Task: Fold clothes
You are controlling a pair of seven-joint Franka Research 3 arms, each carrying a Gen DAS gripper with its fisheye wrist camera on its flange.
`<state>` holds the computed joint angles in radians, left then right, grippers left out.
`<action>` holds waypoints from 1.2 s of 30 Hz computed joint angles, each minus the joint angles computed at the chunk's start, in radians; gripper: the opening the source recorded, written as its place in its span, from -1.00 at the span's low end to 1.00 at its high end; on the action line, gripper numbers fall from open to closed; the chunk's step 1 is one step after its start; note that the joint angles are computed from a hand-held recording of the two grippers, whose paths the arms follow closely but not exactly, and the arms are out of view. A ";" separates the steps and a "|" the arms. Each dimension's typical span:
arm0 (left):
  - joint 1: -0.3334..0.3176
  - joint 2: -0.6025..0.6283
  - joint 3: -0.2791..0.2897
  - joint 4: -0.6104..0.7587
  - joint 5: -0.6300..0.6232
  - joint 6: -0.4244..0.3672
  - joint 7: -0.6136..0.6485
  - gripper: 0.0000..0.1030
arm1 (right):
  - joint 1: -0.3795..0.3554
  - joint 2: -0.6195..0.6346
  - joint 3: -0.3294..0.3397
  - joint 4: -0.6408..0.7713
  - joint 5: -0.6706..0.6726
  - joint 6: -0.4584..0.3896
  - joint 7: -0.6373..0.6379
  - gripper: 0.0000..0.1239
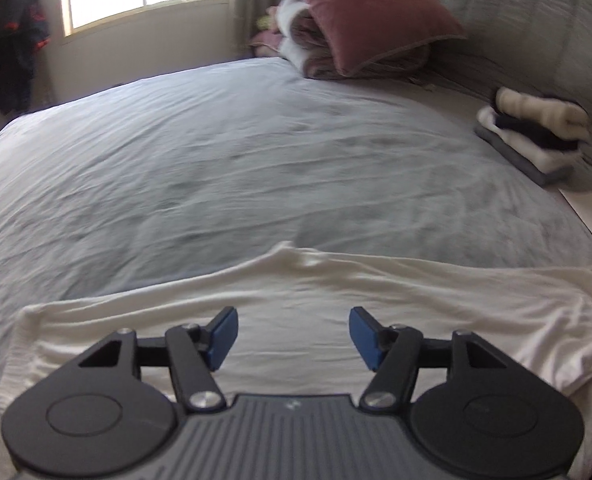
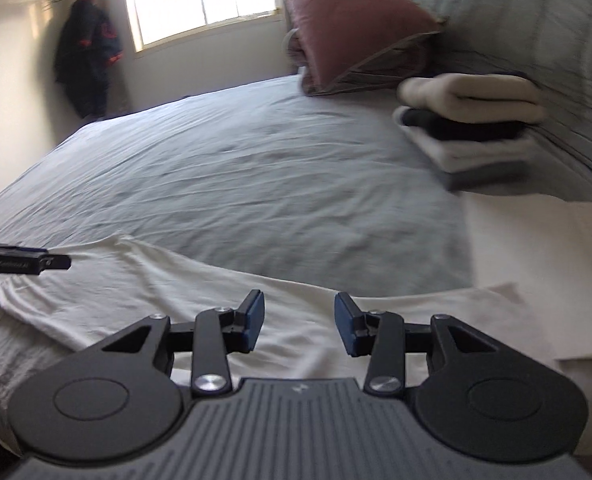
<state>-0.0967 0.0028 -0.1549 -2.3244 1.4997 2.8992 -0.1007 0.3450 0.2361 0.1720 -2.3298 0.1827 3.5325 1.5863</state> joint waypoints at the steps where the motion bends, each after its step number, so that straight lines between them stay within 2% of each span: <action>1: -0.009 0.015 -0.009 0.015 -0.038 -0.001 0.049 0.30 | 0.001 -0.007 -0.011 -0.013 0.014 0.007 -0.003 -0.30; 5: -0.065 0.081 -0.039 0.091 -0.179 -0.020 0.237 0.34 | -0.074 -0.025 0.000 -0.064 -0.031 0.025 0.084 -0.30; 9: -0.125 0.166 -0.057 0.193 -0.329 0.016 0.462 0.34 | -0.215 -0.041 0.050 -0.121 -0.222 0.044 0.296 -0.30; 12: -0.139 0.256 -0.107 0.293 -0.510 0.053 0.739 0.34 | -0.204 -0.090 0.013 -0.173 -0.227 0.025 0.340 -0.30; 14: -0.135 0.325 -0.163 0.372 -0.619 0.040 0.940 0.33 | -0.174 -0.127 -0.018 -0.209 -0.191 0.006 0.325 -0.30; 16: -0.133 0.397 -0.208 0.456 -0.707 0.016 1.086 0.33 | -0.146 -0.157 -0.041 -0.245 -0.169 0.001 0.290 -0.30; 18: -0.136 0.470 -0.248 0.542 -0.787 -0.010 1.201 0.32 | -0.148 -0.170 -0.051 -0.265 -0.208 -0.007 0.311 -0.30; 20: -0.134 0.545 -0.290 0.631 -0.869 -0.042 1.304 0.25 | -0.180 -0.160 -0.053 -0.270 -0.316 0.000 0.402 -0.30; 22: -0.121 0.613 -0.336 0.705 -0.956 -0.070 1.387 0.16 | -0.214 -0.143 -0.050 -0.262 -0.406 0.002 0.490 -0.30; 25: -0.108 0.709 -0.399 0.818 -1.079 -0.149 1.492 -0.11 | -0.259 -0.123 -0.040 -0.249 -0.501 0.009 0.585 -0.30; 28: -0.108 0.767 -0.427 0.889 -1.175 -0.207 1.548 -0.27 | -0.335 -0.102 -0.010 -0.227 -0.652 0.011 0.722 -0.31; 30: -0.113 0.772 -0.425 0.892 -1.214 -0.208 1.568 -0.29 | -0.366 -0.085 0.002 -0.214 -0.715 0.018 0.785 -0.38; 33: -0.115 0.776 -0.428 0.893 -1.275 -0.205 1.600 -0.52 | -0.357 -0.070 -0.005 -0.208 -0.713 0.034 0.769 -0.56; 35: -0.119 0.775 -0.423 0.891 -1.312 -0.202 1.614 -0.82 | -0.355 -0.064 -0.005 -0.202 -0.717 0.036 0.756 -0.63; 36: -0.126 0.771 -0.414 0.889 -1.326 -0.198 1.616 -0.87 | -0.344 -0.060 -0.009 -0.201 -0.698 0.035 0.735 -0.72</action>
<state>-0.2226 0.7738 -0.5685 -1.4357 0.1736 2.7007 1.5148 0.0010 0.1763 0.1626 -2.5306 -0.5156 3.5675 2.3211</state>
